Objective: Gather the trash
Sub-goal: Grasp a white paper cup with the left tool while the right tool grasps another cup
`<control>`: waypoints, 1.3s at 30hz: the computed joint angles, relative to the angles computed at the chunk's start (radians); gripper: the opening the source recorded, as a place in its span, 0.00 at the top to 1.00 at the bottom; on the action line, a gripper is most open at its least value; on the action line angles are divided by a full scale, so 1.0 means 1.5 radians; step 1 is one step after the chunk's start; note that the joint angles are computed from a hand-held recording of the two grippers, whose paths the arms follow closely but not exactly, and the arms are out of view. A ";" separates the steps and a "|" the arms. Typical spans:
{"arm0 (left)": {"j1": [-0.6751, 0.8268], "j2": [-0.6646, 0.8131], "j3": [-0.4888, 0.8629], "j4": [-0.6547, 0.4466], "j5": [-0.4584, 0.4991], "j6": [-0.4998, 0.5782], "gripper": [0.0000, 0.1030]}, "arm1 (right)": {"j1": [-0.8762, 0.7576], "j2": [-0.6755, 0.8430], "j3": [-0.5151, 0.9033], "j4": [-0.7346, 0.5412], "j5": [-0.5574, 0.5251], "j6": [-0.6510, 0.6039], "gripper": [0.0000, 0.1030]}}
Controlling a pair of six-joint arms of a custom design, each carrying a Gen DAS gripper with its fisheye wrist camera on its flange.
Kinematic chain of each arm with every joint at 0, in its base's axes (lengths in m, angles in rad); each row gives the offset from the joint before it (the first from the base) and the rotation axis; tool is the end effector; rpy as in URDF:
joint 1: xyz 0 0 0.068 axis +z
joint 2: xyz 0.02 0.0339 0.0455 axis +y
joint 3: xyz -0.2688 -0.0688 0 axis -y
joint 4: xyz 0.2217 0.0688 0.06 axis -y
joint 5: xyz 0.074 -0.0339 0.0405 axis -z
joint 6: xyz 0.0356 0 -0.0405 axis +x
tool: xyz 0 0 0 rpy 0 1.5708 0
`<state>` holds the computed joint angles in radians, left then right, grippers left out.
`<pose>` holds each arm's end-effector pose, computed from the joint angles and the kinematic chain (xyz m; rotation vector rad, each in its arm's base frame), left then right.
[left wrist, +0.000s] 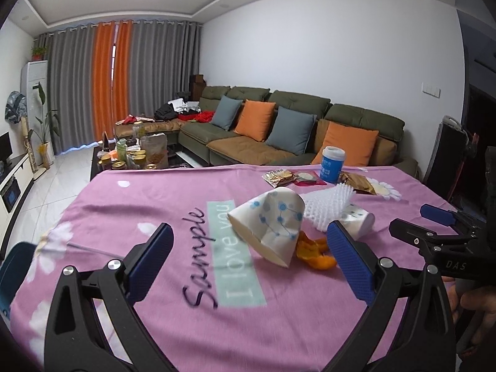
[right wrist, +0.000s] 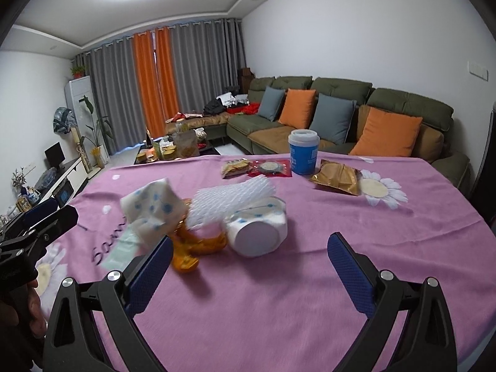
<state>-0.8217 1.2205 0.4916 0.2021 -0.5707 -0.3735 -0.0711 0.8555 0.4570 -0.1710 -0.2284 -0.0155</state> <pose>0.1659 -0.1502 0.2108 0.1144 2.0080 -0.1609 0.1630 -0.0035 0.2271 -0.0743 2.1285 0.1932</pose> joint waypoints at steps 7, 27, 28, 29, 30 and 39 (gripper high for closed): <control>0.099 0.149 0.078 0.064 0.118 0.049 0.05 | -0.008 0.179 0.039 0.085 -0.014 -0.001 0.07; 0.266 0.377 0.228 0.072 0.421 0.042 0.13 | -0.021 0.367 0.142 0.057 -0.065 0.001 0.08; 0.265 0.379 0.231 0.069 0.423 0.044 0.17 | -0.022 0.371 0.145 0.054 -0.068 0.002 0.11; 0.264 0.376 0.229 0.068 0.426 0.048 0.22 | -0.023 0.375 0.147 0.052 -0.071 0.002 0.12; 0.261 0.374 0.226 0.069 0.424 0.050 0.26 | -0.023 0.375 0.147 0.051 -0.070 0.002 0.14; 0.242 0.359 0.211 0.062 0.423 0.072 0.56 | -0.017 0.385 0.158 0.032 -0.073 0.000 0.37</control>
<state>-0.4581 1.7592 0.8079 0.2955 0.0636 -0.2658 -0.0962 1.4331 0.6936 -0.1231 -0.3378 -0.0156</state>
